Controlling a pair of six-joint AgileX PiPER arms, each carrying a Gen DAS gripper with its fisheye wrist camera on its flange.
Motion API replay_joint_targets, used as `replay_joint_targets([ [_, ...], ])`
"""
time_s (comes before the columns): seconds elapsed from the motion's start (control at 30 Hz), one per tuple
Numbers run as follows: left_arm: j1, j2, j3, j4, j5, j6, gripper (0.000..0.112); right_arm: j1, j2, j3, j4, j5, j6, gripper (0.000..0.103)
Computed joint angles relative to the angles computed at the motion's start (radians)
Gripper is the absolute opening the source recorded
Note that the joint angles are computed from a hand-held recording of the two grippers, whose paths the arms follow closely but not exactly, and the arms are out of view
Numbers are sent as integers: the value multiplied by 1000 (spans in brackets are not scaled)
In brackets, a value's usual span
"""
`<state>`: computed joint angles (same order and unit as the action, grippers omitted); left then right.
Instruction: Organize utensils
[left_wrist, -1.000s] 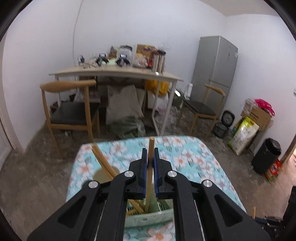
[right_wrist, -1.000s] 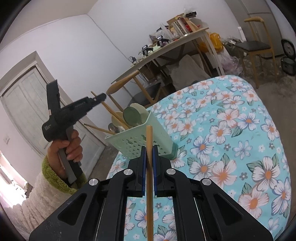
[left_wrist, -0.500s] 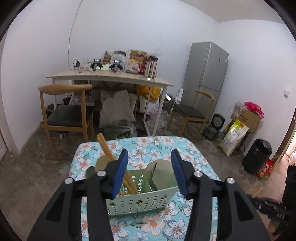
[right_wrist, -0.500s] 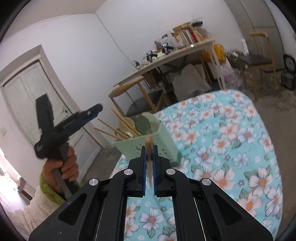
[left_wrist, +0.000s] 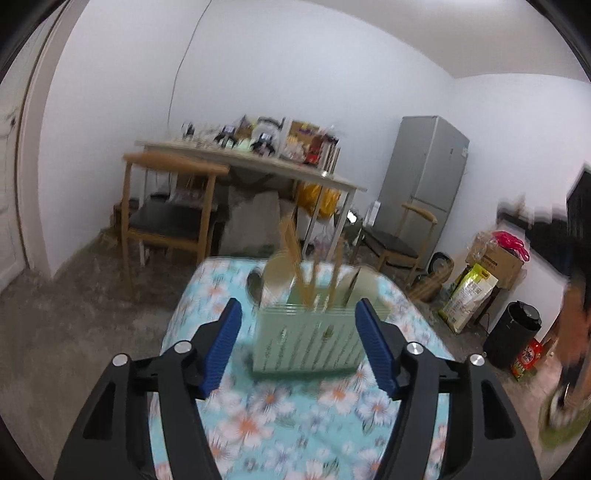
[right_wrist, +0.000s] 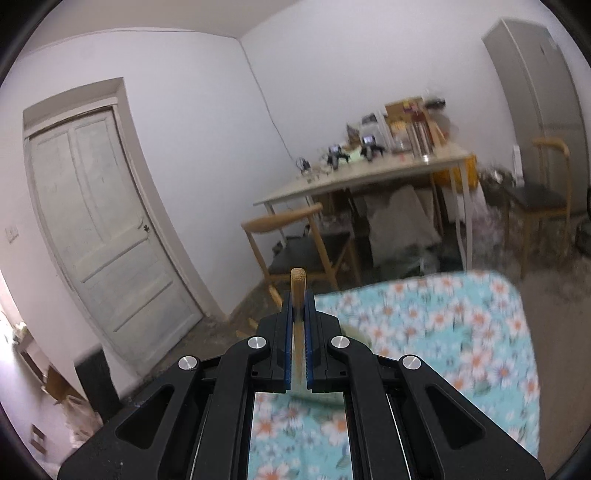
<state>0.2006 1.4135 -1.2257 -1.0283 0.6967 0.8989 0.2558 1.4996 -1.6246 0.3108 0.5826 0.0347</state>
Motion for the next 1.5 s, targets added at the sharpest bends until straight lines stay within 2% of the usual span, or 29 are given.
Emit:
replay_joint_targets([
  [0.17, 81, -3, 132, -62, 53, 93, 68, 77, 150, -264, -218, 84, 136, 4],
  [0.27, 121, -4, 198, -103, 60, 158, 69, 130, 275, -446, -364, 173, 204, 4],
  [0.57, 198, -1, 278, -158, 75, 272, 72, 200, 563, -802, -558, 391, 232, 4],
  [0.77, 225, 9, 297, -177, 89, 293, 74, 242, 648, -868, -667, 453, 244, 4],
  [0.87, 226, 8, 305, -180, 88, 288, 75, 245, 626, -794, -686, 438, 276, 6],
  [1.0, 226, 3, 315, -188, 87, 294, 76, 228, 543, -642, -680, 376, 334, 27],
  [1.07, 222, -3, 317, -182, 83, 288, 77, 220, 501, -575, -675, 341, 355, 29],
  [1.13, 212, -12, 323, -177, 77, 282, 77, 218, 413, -443, -689, 275, 402, 36],
  [1.27, 187, -33, 330, -157, 63, 255, 79, 214, 269, -230, -702, 168, 476, 43],
  [1.33, 171, -46, 334, -143, 49, 239, 79, 214, 182, -93, -714, 103, 529, 51],
  [1.4, 146, -62, 338, -116, 20, 209, 81, 223, 98, 52, -749, 42, 610, 59],
  [1.5, 104, -88, 343, -57, -28, 150, 87, 269, -2, 249, -864, -1, 779, 67],
])
